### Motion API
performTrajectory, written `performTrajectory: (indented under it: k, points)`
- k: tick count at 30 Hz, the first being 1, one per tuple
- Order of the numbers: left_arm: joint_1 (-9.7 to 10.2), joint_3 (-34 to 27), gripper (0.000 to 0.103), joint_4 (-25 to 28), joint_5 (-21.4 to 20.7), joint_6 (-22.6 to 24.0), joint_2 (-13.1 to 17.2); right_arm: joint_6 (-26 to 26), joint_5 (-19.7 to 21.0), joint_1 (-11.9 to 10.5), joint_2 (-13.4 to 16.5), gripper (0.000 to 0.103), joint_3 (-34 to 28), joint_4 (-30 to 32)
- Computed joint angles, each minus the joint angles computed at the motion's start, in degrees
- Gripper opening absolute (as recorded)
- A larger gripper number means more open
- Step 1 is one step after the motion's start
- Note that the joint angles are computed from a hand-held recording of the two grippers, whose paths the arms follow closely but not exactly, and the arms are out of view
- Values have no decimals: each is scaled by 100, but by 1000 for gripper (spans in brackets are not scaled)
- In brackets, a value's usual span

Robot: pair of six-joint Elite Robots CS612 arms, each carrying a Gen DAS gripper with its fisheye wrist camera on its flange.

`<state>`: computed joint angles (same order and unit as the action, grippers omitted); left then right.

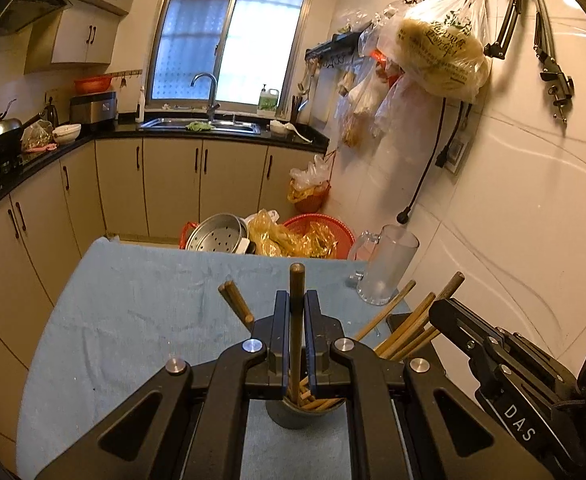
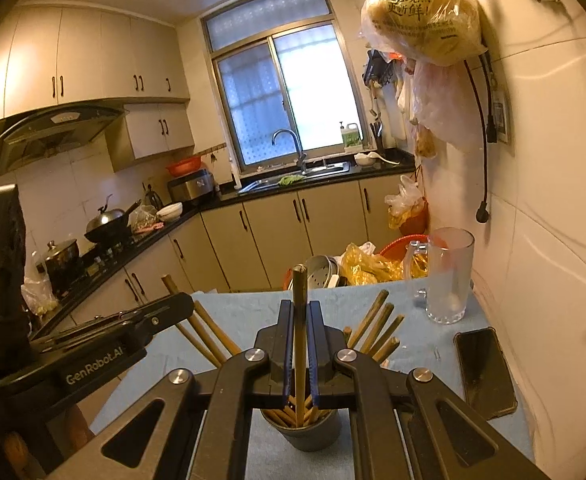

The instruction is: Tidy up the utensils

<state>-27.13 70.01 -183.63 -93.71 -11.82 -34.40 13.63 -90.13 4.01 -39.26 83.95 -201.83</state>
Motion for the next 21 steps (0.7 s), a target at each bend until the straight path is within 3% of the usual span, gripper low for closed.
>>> performTrajectory:
  k: [8, 14, 19, 21]
  points:
    - [-1, 59, 7, 36, 20, 40, -34, 84, 177, -34, -25, 11, 65, 211]
    - [32, 320, 11, -87, -73, -66, -202, 318, 289, -69, -189, 11, 326, -8]
    - [10, 971, 44, -512, 261, -123, -509, 473, 388, -48, -426, 17, 758, -301]
    - [-26, 1301, 47, -606, 498, -78, -659, 487, 415, -16, -533, 23, 980, -397]
